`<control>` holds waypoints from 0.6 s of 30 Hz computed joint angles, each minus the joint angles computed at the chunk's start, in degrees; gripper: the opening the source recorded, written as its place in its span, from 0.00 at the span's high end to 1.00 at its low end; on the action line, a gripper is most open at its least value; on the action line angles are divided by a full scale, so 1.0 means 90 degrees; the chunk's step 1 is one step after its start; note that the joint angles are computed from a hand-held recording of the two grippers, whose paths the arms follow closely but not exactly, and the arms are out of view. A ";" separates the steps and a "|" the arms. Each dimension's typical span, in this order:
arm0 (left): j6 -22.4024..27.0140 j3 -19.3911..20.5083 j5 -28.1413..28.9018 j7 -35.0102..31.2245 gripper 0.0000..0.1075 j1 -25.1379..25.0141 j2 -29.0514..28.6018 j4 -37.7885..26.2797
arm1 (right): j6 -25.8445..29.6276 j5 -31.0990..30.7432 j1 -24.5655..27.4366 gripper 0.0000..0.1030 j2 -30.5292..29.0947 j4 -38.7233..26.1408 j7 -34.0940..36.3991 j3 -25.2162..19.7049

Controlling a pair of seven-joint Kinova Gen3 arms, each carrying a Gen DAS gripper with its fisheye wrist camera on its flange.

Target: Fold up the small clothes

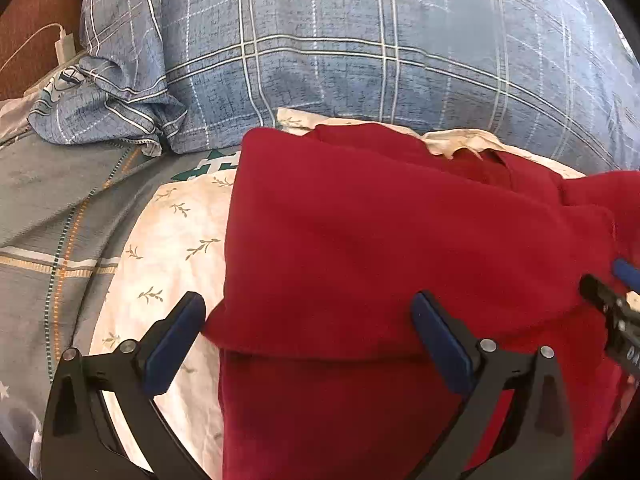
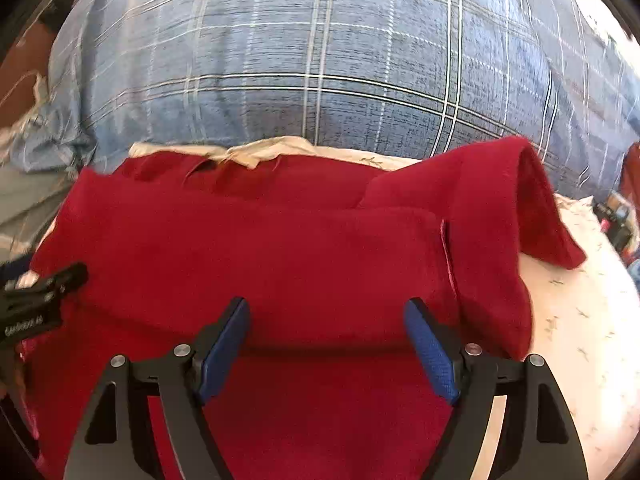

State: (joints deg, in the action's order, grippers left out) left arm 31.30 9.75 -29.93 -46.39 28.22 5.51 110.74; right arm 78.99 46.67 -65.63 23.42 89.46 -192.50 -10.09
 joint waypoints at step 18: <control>-0.0283 0.0399 0.0993 -0.0815 0.04 -0.0519 -0.0694 0.0279 | 0.1904 -0.0389 -0.0836 0.21 0.0614 -0.1400 0.1721 0.0104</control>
